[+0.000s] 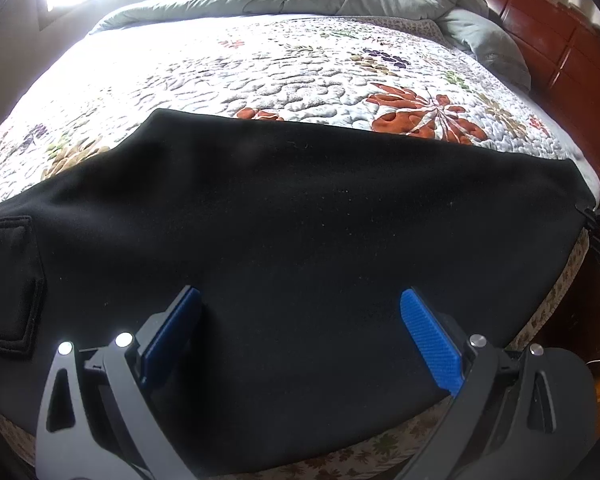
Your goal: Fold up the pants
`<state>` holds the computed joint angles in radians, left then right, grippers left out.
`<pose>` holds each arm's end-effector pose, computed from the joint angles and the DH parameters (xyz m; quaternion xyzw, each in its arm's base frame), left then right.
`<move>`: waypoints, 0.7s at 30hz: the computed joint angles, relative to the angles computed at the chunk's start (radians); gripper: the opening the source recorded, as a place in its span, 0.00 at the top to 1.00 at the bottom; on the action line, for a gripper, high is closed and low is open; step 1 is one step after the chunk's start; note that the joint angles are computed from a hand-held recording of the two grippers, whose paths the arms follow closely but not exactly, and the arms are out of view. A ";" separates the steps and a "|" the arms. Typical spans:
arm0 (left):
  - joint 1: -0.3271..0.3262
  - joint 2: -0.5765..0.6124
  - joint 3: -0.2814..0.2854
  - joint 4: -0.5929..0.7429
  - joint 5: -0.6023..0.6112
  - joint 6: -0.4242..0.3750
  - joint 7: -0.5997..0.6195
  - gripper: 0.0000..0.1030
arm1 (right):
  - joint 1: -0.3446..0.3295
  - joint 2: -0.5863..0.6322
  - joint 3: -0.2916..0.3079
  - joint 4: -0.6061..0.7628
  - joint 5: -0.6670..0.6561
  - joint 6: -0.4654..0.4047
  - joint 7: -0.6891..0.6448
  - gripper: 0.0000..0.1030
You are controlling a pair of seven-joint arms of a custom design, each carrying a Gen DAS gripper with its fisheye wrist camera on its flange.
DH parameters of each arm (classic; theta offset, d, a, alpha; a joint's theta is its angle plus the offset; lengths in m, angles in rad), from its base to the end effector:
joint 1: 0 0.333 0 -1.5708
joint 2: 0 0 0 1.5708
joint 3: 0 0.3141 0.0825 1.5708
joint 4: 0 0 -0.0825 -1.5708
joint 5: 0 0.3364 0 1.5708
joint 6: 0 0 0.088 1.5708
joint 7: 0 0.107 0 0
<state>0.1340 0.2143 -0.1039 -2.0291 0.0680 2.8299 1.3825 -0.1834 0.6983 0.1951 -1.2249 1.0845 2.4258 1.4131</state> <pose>0.5940 0.0181 0.4375 -0.7315 0.6172 -0.2145 0.1950 0.7370 -0.0344 0.4389 -0.3990 0.7575 0.1507 0.4942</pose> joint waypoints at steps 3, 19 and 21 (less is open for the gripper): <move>-0.001 -0.003 0.001 -0.008 0.006 0.008 -0.002 0.04 | -0.018 -0.005 0.005 -0.003 0.023 -0.001 -0.014 0.90; -0.014 -0.001 0.016 -0.014 0.062 0.020 -0.038 0.03 | -0.052 0.039 -0.018 0.053 -0.024 0.109 0.039 0.95; -0.013 -0.001 0.016 -0.016 0.069 0.024 -0.038 0.03 | -0.061 0.031 -0.011 0.042 -0.028 0.108 0.031 0.95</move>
